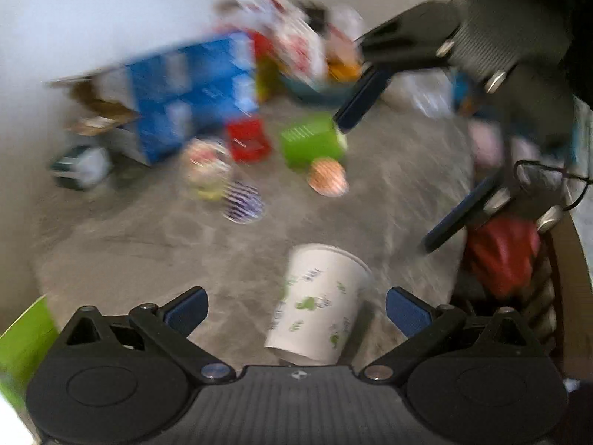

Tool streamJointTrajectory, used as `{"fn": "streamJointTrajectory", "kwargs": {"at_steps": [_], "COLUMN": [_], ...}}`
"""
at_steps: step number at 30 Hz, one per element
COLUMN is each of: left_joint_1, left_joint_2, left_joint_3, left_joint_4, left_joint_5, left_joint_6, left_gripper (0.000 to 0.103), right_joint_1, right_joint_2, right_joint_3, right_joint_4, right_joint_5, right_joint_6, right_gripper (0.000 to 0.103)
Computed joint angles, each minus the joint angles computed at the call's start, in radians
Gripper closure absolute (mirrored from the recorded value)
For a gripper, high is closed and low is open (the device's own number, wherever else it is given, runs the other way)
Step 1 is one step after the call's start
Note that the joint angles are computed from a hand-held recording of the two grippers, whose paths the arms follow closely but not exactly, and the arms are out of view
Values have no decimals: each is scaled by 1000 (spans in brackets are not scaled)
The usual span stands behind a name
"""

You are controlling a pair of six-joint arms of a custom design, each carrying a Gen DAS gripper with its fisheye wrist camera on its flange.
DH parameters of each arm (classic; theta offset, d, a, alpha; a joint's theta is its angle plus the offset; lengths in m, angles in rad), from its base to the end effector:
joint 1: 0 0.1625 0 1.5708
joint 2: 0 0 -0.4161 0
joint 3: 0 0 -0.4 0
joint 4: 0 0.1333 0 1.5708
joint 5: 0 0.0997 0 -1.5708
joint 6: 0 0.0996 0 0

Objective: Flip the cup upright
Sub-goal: 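Grasp the white cup with the left gripper while the right gripper releases it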

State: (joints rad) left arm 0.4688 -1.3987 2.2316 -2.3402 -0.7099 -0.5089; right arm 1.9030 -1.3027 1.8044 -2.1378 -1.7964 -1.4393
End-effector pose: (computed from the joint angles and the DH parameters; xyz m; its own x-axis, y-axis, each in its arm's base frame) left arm -0.2944 -0.3832 0.2054 -0.6534 0.3071 -0.6919 0.6549 0.6876 -0.3134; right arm 0.2898 -0.4996 0.2810 0.2012 -0.9750 0.0940 -0.9608 -0.1777 0.2127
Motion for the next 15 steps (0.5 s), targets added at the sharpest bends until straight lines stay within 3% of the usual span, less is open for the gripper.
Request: {"fn": "streamJointTrajectory", "kwargs": {"at_steps": [2, 4, 6, 9, 11, 15], "left_joint_1": [47, 90, 109, 129, 134, 146], "left_joint_2": [37, 77, 113, 175, 199, 223], "left_joint_3": [-64, -138, -187, -271, -301, -312], "left_joint_4": [34, 103, 150, 267, 335, 353], "left_joint_5": [-62, -136, -158, -167, -159, -167], "left_joint_6": [60, 107, 131, 137, 102, 77], "left_gripper": [4, 6, 8, 8, 8, 13], "right_joint_1": [-25, -38, -66, -129, -147, -203], "right_joint_2": [-35, -72, -108, -178, -207, -251], "right_joint_3": [10, 65, 97, 172, 220, 275], "right_joint_4": [0, -97, -103, -136, -188, -226], "right_joint_5": [18, -23, -31, 26, 22, 79], "right_joint_6": [130, 289, 435, 528, 575, 646], "right_gripper": [1, 1, 1, 1, 1, 1]}}
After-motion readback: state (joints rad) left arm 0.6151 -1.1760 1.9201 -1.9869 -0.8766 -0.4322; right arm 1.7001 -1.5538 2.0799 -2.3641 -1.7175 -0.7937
